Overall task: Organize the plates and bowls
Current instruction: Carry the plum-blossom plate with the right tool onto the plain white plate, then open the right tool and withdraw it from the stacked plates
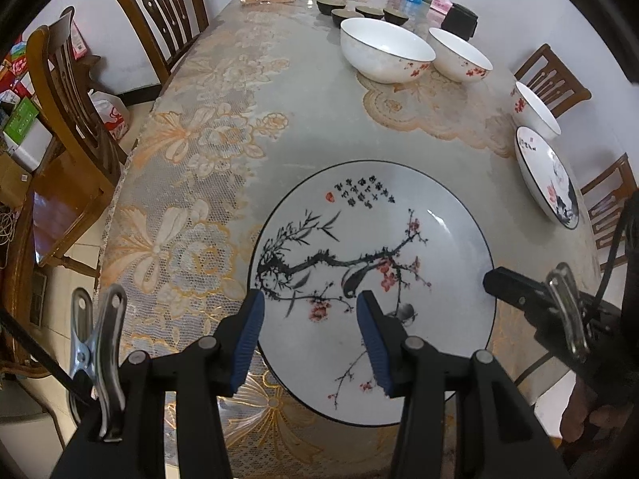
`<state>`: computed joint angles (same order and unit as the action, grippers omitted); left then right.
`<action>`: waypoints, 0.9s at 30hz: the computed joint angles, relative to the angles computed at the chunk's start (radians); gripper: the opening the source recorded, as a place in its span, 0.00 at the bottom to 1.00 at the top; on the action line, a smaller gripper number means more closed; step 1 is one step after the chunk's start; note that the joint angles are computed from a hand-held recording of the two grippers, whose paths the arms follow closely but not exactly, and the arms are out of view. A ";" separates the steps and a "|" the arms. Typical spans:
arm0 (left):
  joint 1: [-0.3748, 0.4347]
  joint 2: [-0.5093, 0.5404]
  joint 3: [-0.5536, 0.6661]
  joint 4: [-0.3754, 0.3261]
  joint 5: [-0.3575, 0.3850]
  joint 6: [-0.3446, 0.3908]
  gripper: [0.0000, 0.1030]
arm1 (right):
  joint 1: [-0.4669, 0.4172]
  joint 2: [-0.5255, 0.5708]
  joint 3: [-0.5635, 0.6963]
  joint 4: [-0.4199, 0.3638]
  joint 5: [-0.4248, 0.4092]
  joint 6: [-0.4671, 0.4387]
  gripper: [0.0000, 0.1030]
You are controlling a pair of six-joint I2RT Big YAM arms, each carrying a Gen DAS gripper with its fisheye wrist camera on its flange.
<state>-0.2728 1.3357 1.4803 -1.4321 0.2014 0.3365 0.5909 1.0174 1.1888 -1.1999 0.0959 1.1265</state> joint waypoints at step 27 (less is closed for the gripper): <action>-0.204 -0.019 0.058 -0.022 0.039 -0.090 0.49 | -0.003 -0.254 -0.058 -0.137 0.184 0.065 0.37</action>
<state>-0.4773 1.3170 1.5383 -1.4538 0.2403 0.2462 0.5883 0.7639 1.1311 -1.3373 0.2800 1.1911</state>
